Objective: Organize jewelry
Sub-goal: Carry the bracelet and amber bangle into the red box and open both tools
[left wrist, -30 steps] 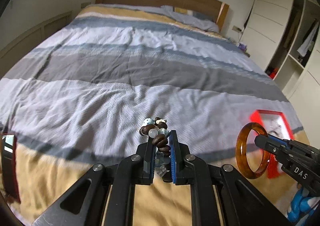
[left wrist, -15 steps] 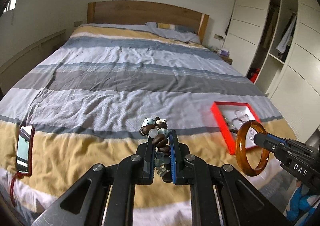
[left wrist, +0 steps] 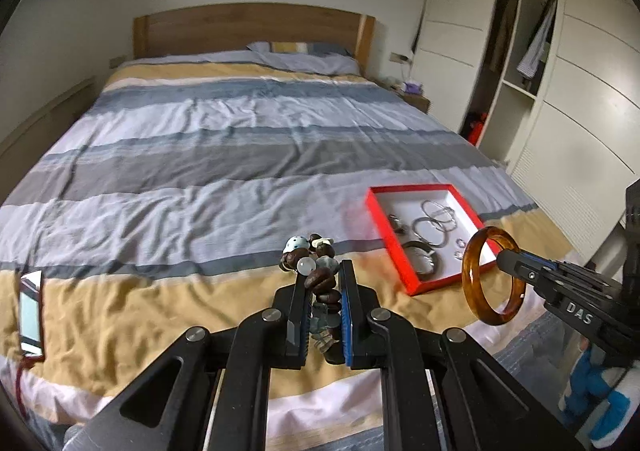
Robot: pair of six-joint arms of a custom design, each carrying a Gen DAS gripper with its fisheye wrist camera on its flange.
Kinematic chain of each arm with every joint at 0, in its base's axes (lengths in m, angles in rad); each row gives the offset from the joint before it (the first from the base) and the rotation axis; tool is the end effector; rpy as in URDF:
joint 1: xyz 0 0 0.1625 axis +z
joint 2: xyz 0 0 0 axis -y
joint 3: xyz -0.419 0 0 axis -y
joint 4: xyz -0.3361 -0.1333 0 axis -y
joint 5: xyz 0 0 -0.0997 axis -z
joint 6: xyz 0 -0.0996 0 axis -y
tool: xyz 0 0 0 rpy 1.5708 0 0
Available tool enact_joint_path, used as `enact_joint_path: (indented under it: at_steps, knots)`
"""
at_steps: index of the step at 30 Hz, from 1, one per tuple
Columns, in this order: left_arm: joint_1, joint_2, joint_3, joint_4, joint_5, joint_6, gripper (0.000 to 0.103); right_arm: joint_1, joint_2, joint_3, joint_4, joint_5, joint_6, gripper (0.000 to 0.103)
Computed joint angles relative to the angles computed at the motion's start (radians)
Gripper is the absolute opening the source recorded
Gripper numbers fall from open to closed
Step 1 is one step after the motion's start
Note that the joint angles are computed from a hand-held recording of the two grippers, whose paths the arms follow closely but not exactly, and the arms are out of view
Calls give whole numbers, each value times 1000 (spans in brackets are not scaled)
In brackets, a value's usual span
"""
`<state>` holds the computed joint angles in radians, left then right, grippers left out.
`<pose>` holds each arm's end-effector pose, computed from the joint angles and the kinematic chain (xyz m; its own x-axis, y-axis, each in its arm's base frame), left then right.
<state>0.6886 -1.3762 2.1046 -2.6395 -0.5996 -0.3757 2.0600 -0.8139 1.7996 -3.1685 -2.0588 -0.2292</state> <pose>-0.2063 -0.4489 0.3302 -0.7986 0.0227 -0.6015 0.4674 0.6529 -0.5960 0.3610 -0.4938 0.1722 -0.7952 -0.3368 0.5043 -0.5805 0.6633 -0.4723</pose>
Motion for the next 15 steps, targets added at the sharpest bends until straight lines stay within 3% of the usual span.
enact_joint_path:
  at_steps: [8,15]
  knots:
    - [124,253,-204,-121,-151,182,12,-143,25,-110,81,-51,-54,10]
    - [238,514,-504,-97,-265,304,12,-234,119,-317,204,-85,-128,10]
